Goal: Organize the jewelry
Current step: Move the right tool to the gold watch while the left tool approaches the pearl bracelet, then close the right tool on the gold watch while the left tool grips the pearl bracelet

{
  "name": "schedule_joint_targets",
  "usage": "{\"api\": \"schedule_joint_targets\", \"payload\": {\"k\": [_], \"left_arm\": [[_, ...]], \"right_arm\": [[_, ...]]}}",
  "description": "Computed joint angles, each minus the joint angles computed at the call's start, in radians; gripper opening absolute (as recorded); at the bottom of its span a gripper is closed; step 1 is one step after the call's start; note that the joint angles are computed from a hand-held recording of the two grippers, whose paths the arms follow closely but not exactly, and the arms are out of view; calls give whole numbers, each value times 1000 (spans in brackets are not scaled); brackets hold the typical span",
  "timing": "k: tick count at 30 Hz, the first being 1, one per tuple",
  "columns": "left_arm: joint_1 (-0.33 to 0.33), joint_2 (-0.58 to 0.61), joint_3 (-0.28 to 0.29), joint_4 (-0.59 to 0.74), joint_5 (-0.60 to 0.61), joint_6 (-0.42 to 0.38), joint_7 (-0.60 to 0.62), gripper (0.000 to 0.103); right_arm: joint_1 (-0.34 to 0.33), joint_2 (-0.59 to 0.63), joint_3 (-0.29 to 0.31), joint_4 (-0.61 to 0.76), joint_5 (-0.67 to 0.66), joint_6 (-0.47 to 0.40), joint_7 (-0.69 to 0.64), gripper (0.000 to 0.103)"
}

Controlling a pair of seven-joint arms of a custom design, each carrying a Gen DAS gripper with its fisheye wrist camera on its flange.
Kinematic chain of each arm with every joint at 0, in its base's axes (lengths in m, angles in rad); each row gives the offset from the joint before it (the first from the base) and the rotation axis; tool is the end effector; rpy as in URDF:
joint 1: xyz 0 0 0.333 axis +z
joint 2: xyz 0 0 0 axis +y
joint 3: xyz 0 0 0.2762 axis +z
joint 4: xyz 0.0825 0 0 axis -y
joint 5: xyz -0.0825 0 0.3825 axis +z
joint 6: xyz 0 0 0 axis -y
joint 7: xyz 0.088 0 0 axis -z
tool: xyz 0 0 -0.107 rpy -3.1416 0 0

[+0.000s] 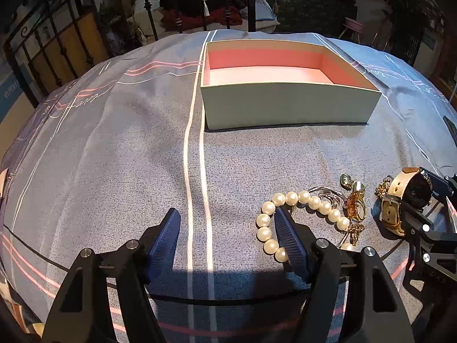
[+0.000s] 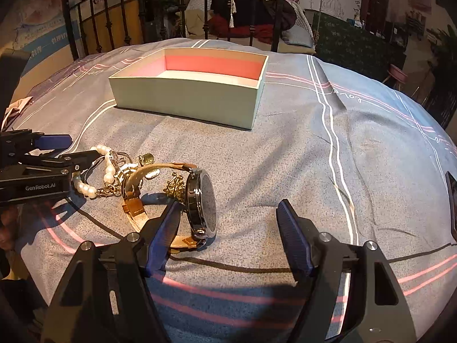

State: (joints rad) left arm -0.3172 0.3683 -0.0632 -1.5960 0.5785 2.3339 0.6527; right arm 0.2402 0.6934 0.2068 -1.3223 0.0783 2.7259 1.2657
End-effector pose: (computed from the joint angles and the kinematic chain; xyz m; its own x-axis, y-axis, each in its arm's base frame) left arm 0.6393 -0.2406 0.4252 0.2409 -0.9670 -0.0834 -0.8216 -0.1574 -0.5479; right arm 0.7008 0.2856 0.3858 0.5608 -0.8280 0.0011 -0.6119 -0.4153 -0.6731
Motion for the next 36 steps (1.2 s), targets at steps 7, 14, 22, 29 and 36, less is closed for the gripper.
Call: {"api": "schedule_joint_targets", "payload": {"k": [7,14,22,29,36], "left_arm": [[6,3,-1,3,-12,23,18,59],[7,-19,-7,-37,-20,106,46,9],[23,-68,-3,-81,-58,198,29,9],[17,-83,-9,-66,-34,229,31,9],[14,-100,-11,-65,-8,244,18,9]], "right_arm": [[-15,7,40,12,27,-5,-93,35],[-58,-23,84,-34,120,18,-147,27],[-89,-35,118,-45,199,42,-206,12],[-98,-24,129,-29,244,33,-234,12],[-130,-39,163,-52,320,50,-292,12]]}}
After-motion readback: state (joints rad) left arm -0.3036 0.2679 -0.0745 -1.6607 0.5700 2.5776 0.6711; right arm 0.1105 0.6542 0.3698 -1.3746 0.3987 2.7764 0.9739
